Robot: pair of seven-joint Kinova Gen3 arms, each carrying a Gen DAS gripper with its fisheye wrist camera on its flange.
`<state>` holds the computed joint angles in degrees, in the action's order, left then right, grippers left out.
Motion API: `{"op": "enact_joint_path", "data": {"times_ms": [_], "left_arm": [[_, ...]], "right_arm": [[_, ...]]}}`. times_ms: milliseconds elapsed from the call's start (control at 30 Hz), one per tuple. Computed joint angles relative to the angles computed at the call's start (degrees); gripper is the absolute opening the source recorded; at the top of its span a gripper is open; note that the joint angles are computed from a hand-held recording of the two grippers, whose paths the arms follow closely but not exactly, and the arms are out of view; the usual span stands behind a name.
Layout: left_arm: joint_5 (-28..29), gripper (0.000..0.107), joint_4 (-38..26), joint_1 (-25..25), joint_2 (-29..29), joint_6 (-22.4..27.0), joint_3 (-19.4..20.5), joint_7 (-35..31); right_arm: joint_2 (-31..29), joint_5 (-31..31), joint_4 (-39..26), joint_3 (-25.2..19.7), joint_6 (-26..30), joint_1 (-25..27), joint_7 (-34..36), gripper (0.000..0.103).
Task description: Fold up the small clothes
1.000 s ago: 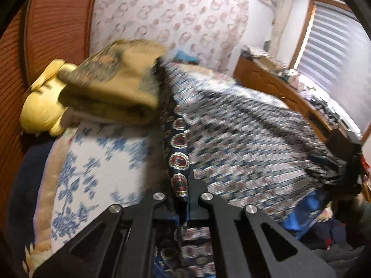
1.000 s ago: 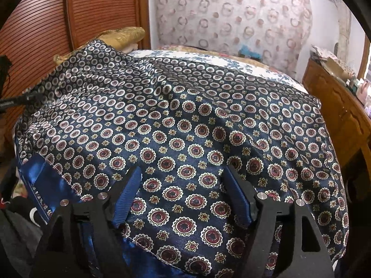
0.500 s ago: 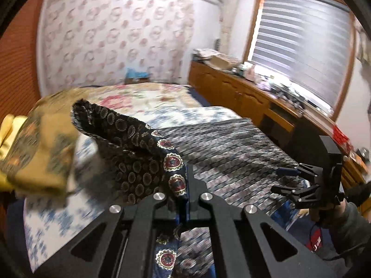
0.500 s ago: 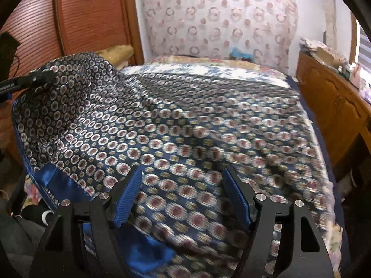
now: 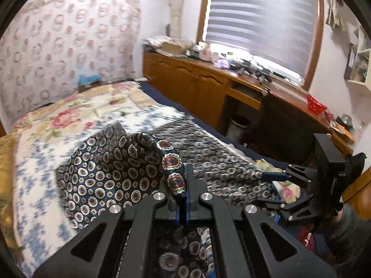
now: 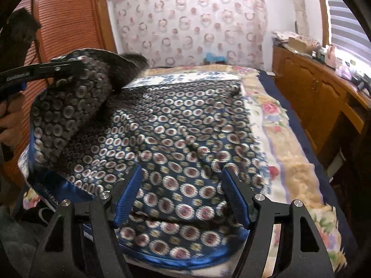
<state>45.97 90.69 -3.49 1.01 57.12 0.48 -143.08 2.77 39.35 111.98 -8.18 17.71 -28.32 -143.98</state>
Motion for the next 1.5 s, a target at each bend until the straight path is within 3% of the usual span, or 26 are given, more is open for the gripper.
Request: {"op": "enact_joint_path", "data": {"times_ms": [400, 500, 600, 700, 1000, 1133, 1500], "left_arm": [[-4.8, 0.0, -7.9, 6.1, 3.7, -1.1, 5.5, 6.9], [-8.1, 0.0, -9.9, 8.3, 4.5, -2.1, 6.5, 10.6], [-9.7, 0.006, -10.9, 8.5, 5.6, -0.7, 6.6, 11.6], [-11.4, 0.023, -11.8, 8.0, 6.7, 1.0, 6.4, 13.2], [-7.9, 0.041, -5.2, 2.8, 3.2, -0.4, 3.2, 8.2], [-9.2, 0.055, -1.8, 1.3, 2.6, -1.5, 1.8, 6.4], [-14.7, 0.055, 4.7, -1.6, 4.8, -5.3, 0.7, 7.0]], "right_arm": [[-3.8, 4.1, 3.6, -2.0, 0.2, 4.3, -5.0, 0.072], [-4.4, 3.9, 3.9, -2.6, 0.1, 5.7, -5.1, 0.072], [-4.9, 3.4, 4.2, -3.1, -0.1, 6.8, -4.9, 0.072], [-5.1, 2.9, 4.2, -3.7, 0.2, 7.5, -4.2, 0.072], [-5.2, 3.4, 3.5, -4.5, 1.0, 8.3, -5.0, 0.072], [-4.6, 3.2, 2.4, -4.5, 1.3, 7.9, -4.6, 0.072], [0.6, -3.9, -4.6, -2.4, 1.6, 3.0, 5.3, 0.072]]}}
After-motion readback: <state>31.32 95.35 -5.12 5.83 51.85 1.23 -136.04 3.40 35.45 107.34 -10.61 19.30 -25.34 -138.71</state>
